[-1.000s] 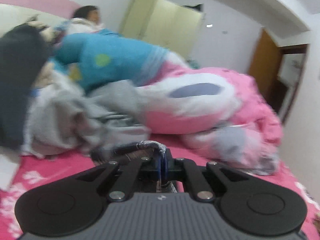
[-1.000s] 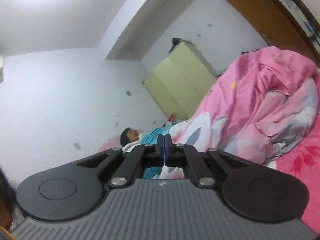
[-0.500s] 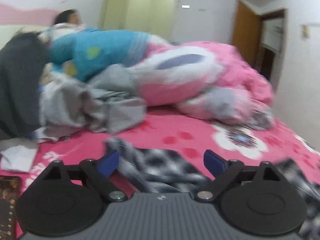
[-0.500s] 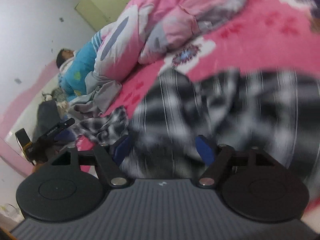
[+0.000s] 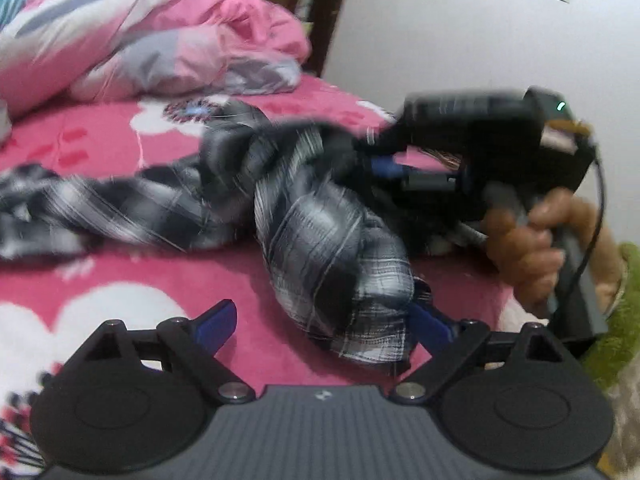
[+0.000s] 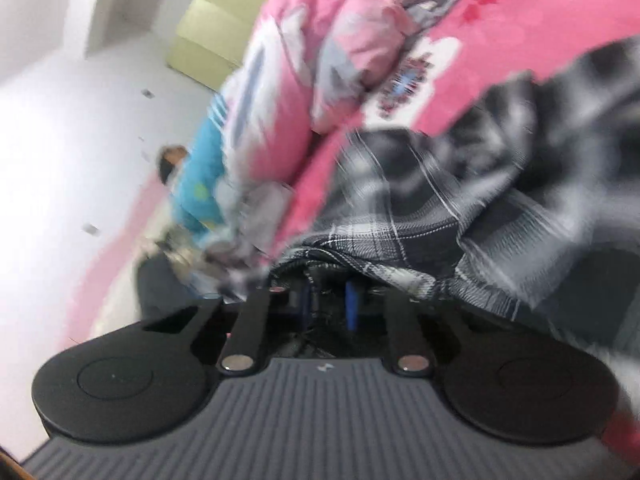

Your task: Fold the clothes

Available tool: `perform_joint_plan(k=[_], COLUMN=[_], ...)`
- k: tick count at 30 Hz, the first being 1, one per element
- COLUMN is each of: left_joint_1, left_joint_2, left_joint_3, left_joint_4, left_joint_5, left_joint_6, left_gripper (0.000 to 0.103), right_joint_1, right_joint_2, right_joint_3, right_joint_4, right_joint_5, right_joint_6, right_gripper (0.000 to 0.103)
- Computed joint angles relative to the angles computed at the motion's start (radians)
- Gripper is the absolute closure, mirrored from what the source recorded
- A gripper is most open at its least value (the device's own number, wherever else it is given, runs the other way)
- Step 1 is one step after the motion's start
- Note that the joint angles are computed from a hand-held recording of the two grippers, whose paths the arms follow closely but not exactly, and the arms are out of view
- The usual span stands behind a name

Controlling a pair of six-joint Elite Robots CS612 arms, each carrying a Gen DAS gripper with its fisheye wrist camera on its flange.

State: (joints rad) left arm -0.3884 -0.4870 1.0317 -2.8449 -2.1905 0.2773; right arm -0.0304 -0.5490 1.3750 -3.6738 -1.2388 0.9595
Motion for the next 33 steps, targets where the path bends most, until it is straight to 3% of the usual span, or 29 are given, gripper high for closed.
perform_joint_plan(k=[2,4,7,11,13,14,16,19,21,23,25,27,28,30,33], left_joint_1=[-0.007,-0.010,0.000,0.056,0.085,0.096,0.118,0.136,0.147,0.155,0.155,0.153,0.151,0.144,0.121], left_joint_2=[0.011,0.022,0.027,0.050,0.065,0.074,0.095,0.118,0.141,0.161,0.156,0.130,0.111,0.068,0.011], left_joint_3=[-0.012,-0.031,-0.068,-0.164,-0.216,-0.244,-0.304,-0.360,-0.409,-0.443,-0.429,-0.362,-0.318,-0.222,-0.088], left_joint_4=[-0.009,-0.004,0.033,0.042,0.049,0.062,0.088,0.075,0.058,0.052,0.056,0.016,-0.008,-0.059,-0.107], left_joint_5=[0.012,0.013,0.015,-0.120,-0.161,-0.162,-0.159,-0.090,-0.055,-0.029,0.002,0.012,0.016,0.028,0.069], left_joint_6=[-0.060,-0.115,-0.184,-0.322,-0.415,-0.455,-0.532,-0.580,-0.607,-0.624,-0.610,-0.560,-0.514,-0.388,-0.169], left_gripper=[0.021,0.065,0.086,0.092,0.092,0.093,0.093,0.101,0.100,0.093,0.073,0.062,0.047,0.032,0.016], right_joint_1=[-0.005,-0.009,-0.016,-0.029,-0.034,-0.035,-0.033,-0.021,-0.006,0.017,0.045,0.070,0.076,0.077,0.062], right_joint_2=[0.016,0.029,0.025,0.003,-0.010,-0.014,-0.028,-0.058,-0.084,-0.110,-0.130,-0.141,-0.145,-0.151,-0.159], right_joint_3=[-0.034,-0.064,-0.072,-0.044,-0.020,-0.010,0.018,0.068,0.102,0.128,0.144,0.151,0.156,0.176,0.234], right_joint_4=[-0.020,-0.034,-0.014,-0.003,-0.016,-0.026,-0.041,-0.020,0.019,0.078,0.140,0.192,0.203,0.196,0.125], right_joint_5=[0.018,0.031,0.026,0.028,0.033,0.034,0.021,-0.007,-0.031,-0.073,-0.142,-0.206,-0.220,-0.221,-0.224], right_joint_6=[0.025,0.042,0.020,-0.015,-0.035,-0.045,-0.082,-0.187,-0.291,-0.441,-0.573,-0.642,-0.639,-0.581,-0.342], right_gripper=[0.090,0.090,0.090,0.084,0.072,0.069,0.053,0.049,0.046,0.040,0.037,0.037,0.036,0.035,0.026])
